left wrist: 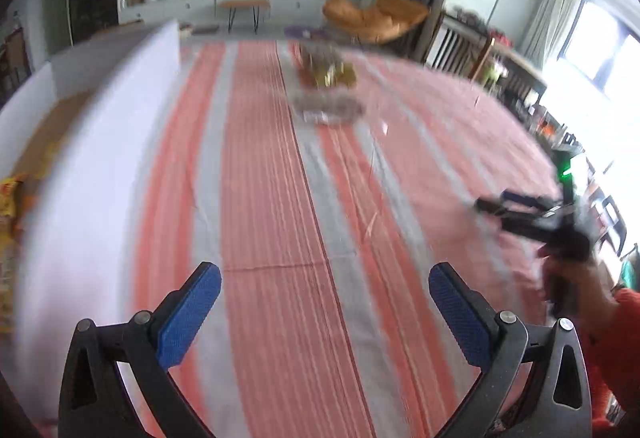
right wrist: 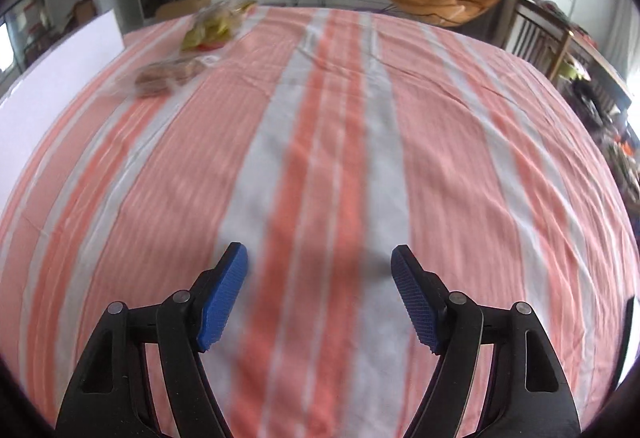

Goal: Organize snacks
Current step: 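Bring both tools back over the remaining snacks on the table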

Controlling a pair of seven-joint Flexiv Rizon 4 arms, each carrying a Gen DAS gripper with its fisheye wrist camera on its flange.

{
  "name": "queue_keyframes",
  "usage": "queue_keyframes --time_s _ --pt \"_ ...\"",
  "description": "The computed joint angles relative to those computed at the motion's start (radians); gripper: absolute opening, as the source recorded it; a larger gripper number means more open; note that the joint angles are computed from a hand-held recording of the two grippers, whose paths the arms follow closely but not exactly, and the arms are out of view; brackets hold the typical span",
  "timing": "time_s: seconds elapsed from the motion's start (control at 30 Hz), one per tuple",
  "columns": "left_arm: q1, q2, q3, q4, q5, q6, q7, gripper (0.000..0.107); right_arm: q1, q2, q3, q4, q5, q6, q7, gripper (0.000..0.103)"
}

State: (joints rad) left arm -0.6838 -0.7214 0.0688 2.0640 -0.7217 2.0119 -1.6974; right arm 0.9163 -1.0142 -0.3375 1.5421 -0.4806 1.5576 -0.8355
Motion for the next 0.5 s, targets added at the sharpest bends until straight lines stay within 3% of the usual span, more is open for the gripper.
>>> queue_keyframes --time_s 0.03,0.13,0.23,0.3,0.5 --pt "-0.009 -0.03 0.016 -0.038 -0.014 -0.037 0.022 0.103 0.001 -0.003 -0.008 0.007 0.007 0.021 0.007 0.079" --pt "-0.122 -0.126 0.165 -0.168 -0.08 -0.19 0.065 0.103 0.029 0.003 -0.036 0.028 0.035 0.047 0.015 0.081" --pt "-0.193 -0.207 0.3 -0.267 -0.07 -0.308 0.047 0.103 0.048 0.019 -0.046 0.052 0.048 0.046 0.012 0.085" --pt "-0.252 -0.25 0.395 -0.3 -0.057 -0.368 0.008 0.103 0.094 0.054 -0.082 0.132 0.1 0.082 -0.016 0.086" --pt "-0.269 -0.234 0.426 -0.268 0.011 -0.35 -0.064 0.103 0.107 0.061 -0.094 0.155 0.115 0.096 -0.024 0.086"
